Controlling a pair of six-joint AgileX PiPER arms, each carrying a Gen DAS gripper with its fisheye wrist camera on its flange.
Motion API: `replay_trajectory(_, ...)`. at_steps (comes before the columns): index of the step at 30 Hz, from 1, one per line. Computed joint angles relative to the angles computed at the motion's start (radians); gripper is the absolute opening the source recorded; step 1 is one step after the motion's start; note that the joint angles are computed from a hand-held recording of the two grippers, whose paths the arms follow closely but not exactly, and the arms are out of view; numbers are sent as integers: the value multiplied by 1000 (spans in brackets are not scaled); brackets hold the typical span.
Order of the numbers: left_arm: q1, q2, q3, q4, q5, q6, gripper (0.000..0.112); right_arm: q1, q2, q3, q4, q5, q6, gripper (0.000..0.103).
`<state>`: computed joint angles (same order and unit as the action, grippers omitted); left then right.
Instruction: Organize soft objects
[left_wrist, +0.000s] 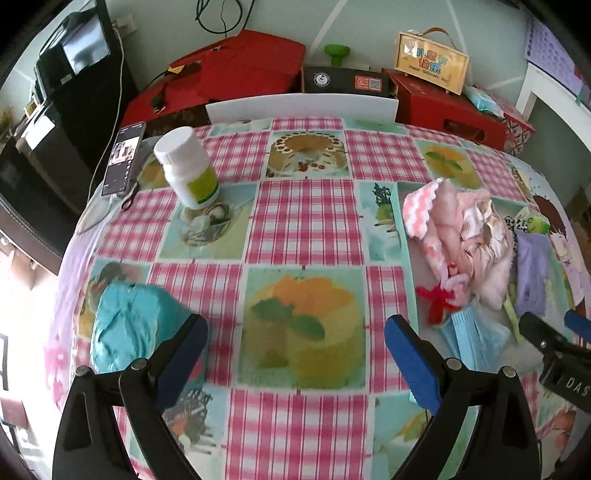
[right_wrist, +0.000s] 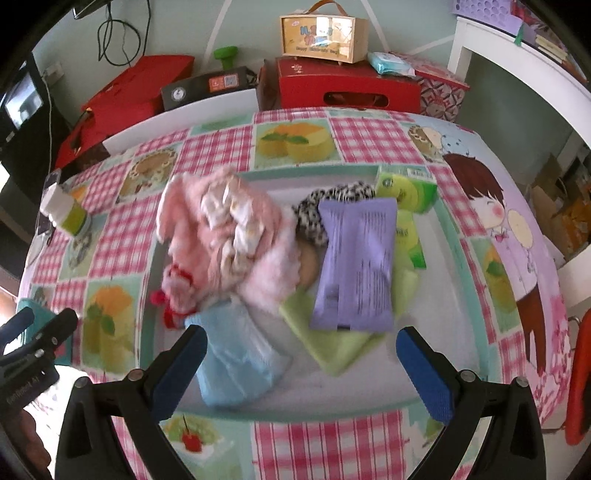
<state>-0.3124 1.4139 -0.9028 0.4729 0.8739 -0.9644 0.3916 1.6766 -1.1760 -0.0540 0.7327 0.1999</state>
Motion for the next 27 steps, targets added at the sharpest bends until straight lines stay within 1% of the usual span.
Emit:
replay_trajectory(5,-50,-63,26,21,56,-46,97,14,-72,80,10,-2,-8,103)
replay_trajectory(7,-62,-87,37,13,73,-42,97,24,-100,114,16,0,-10,103)
replay_trajectory(13,-135,-156,74,41,177,-115,97,43,-169,186,2,10,5,103)
replay_trajectory(19,-202,-220,116,43,242,-180,97,41,-246,242,9,5,7,103)
replay_trajectory(24,-283,-275,141,51,297,-233,97,47,-289,259,-2,31,21,103)
replay_trajectory(27,-312,-300,153,45,316,-255,97,60,-309,259,-19,50,34,103)
